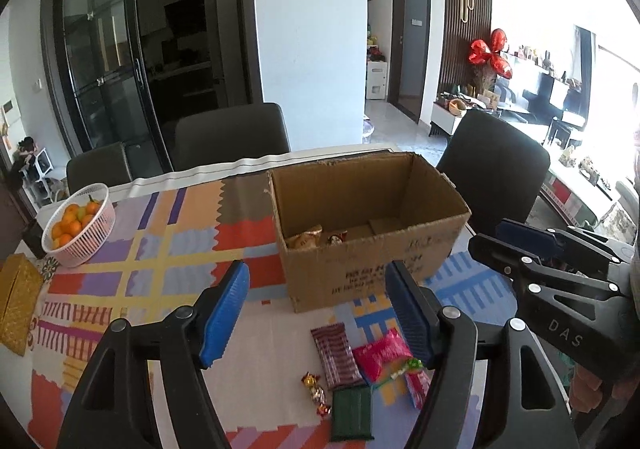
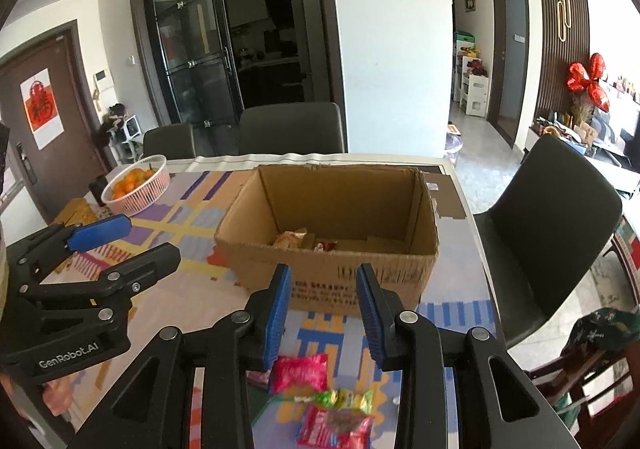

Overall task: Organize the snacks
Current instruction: 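Move both tools back over the remaining snacks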

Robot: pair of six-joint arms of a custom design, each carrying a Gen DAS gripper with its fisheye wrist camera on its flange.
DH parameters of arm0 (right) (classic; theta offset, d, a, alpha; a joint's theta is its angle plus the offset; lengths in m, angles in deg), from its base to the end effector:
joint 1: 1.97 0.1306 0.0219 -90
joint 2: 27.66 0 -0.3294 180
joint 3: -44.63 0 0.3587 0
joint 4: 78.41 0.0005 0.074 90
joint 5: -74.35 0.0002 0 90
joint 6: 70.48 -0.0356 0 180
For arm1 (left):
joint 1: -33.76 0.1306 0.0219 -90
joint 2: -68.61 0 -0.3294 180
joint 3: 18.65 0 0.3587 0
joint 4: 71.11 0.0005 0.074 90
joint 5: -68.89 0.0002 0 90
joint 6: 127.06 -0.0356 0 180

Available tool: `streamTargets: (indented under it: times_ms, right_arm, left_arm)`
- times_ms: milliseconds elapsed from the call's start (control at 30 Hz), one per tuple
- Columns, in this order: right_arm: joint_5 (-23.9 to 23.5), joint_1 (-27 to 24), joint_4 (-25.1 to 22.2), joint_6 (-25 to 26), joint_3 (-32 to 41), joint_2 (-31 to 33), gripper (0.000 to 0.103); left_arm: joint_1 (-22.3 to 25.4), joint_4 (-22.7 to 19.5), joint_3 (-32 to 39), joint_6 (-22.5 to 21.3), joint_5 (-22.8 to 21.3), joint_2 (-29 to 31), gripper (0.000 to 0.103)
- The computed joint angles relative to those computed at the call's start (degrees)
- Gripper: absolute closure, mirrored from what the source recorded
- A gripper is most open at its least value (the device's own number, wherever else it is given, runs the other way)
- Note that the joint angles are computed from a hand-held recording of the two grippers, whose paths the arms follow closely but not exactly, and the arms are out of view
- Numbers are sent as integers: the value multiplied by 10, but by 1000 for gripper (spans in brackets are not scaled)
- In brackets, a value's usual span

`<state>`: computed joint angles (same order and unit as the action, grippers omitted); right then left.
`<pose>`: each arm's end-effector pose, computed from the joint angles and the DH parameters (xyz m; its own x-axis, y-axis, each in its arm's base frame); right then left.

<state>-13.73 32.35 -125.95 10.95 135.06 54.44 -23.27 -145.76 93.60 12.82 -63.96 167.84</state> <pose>0.3448 0.2333 0.4394 -0.5971 -0.2273 -0.7693 -0.4582 0.8838 0.0945 0.2765 -0.3827 0.4484 -0.6444 -0.0367 -0.7638 -0.0831 0.9963 0.0222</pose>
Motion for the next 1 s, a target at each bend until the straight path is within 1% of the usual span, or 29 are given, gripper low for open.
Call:
streamTargets:
  times_ms: [167, 233, 400, 500, 600, 700, 800, 1000]
  right_arm:
    - [8, 8, 2, -7, -32, -29, 68]
    - [14, 13, 5, -12, -46, -40, 68]
    - [9, 17, 5, -27, -78, -60, 68]
    - [15, 23, 3, -30, -98, -71, 68]
    - [23, 30, 0, -28, -118, -82, 68]
    - [29, 37, -4, -31, -133, -90, 68]
    - [38, 43, -4, -33, -152, -100, 68]
    - [38, 52, -5, -30, -184, -108, 68]
  left_arm:
    - [-23, -24, -8, 25, -12, -4, 32]
    - [-29, -28, -15, 34, -14, -7, 32]
    - [-47, -44, -25, 55, -21, -7, 31]
    - [-59, -54, -37, 73, -24, -8, 30]
    - [-69, -55, -53, 93, -16, -9, 30]
    - [-73, -43, -75, 105, 0, -16, 30]
    - [-79, -43, -94, 124, 8, -17, 30]
    - [-88, -33, -132, 146, 28, -19, 30]
